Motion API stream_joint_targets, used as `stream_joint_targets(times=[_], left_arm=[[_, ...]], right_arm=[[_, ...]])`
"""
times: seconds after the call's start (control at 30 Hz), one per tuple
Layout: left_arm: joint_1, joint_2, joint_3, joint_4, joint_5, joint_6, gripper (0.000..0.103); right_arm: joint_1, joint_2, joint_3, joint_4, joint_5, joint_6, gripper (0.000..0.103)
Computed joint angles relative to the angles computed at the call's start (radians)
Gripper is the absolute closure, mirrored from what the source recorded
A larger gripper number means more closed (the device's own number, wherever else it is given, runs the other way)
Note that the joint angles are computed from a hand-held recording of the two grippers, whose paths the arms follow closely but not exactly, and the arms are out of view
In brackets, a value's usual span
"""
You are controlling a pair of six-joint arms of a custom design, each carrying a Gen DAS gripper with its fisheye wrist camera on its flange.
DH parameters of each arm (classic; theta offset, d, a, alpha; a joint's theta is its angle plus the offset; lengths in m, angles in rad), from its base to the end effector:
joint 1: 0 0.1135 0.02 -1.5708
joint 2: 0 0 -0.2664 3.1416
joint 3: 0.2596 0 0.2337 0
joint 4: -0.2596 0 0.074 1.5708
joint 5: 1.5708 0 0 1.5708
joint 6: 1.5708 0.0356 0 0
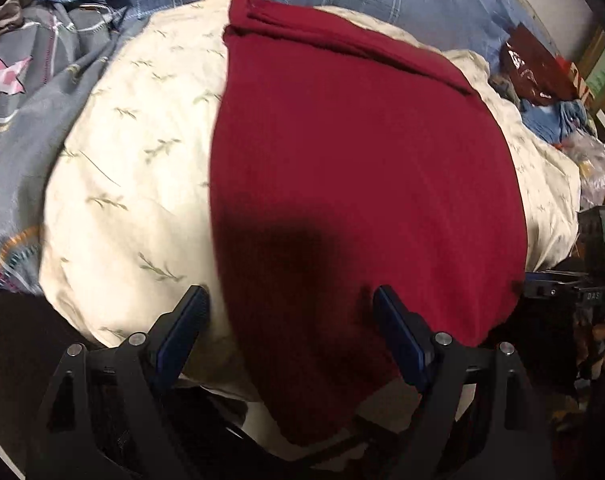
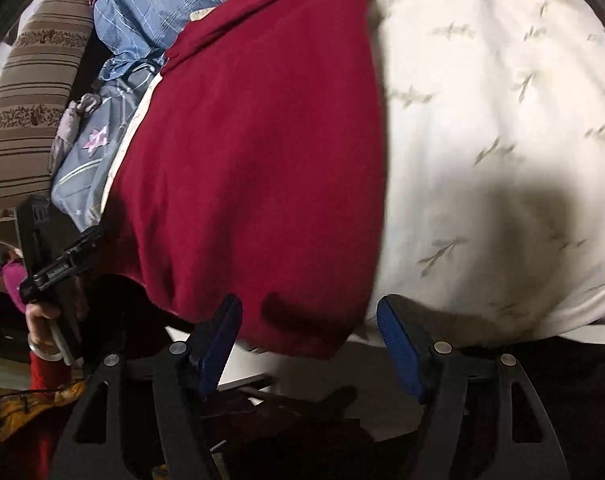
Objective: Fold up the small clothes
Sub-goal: 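Move the right tool to the sweatshirt hem and close its fingers on it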
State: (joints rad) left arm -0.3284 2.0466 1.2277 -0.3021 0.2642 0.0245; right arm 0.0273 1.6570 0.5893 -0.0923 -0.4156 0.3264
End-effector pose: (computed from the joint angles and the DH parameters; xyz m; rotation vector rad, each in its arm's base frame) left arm 0.3635 -0.1337 0.1287 0.5553 2.6462 -0.4486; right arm 0.2465 0.0211 0.1122 0.2888 2.7228 0.6680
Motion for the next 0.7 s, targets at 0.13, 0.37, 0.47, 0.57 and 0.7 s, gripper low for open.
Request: stream_joint_targets(times=[0.13, 0.37, 0.47, 0.57, 0.7], left_arm=[[-0.005, 0.011, 0.015, -0.011, -0.009, -0.006, 0.018], [-0.010, 0.017, 0.017, -0.014, -0.025, 0.003, 0.018], [-0.017, 0.021, 0.025, -0.022, -0.028, 0.007, 0.018], [-0.011, 0.025, 0.039, -0.042, -0.017, 0.003, 0.022], [0.001, 0.011, 0.035, -0.049, -0.032, 0.009, 0.067]], right_arm=[[0.014, 0.070, 0.011, 0.029, -0.026, 0.012, 0.031], [0.055, 0.072, -0.006, 0.115, -0.039, 0.038, 0.071], [0.061, 0.025, -0.013, 0.105, -0.049, 0.016, 0.081], [0.066, -0.012, -0.010, 0.077, -0.046, 0.004, 0.083], [0.034, -0.042, -0.008, 0.075, -0.101, -0.002, 0.085]])
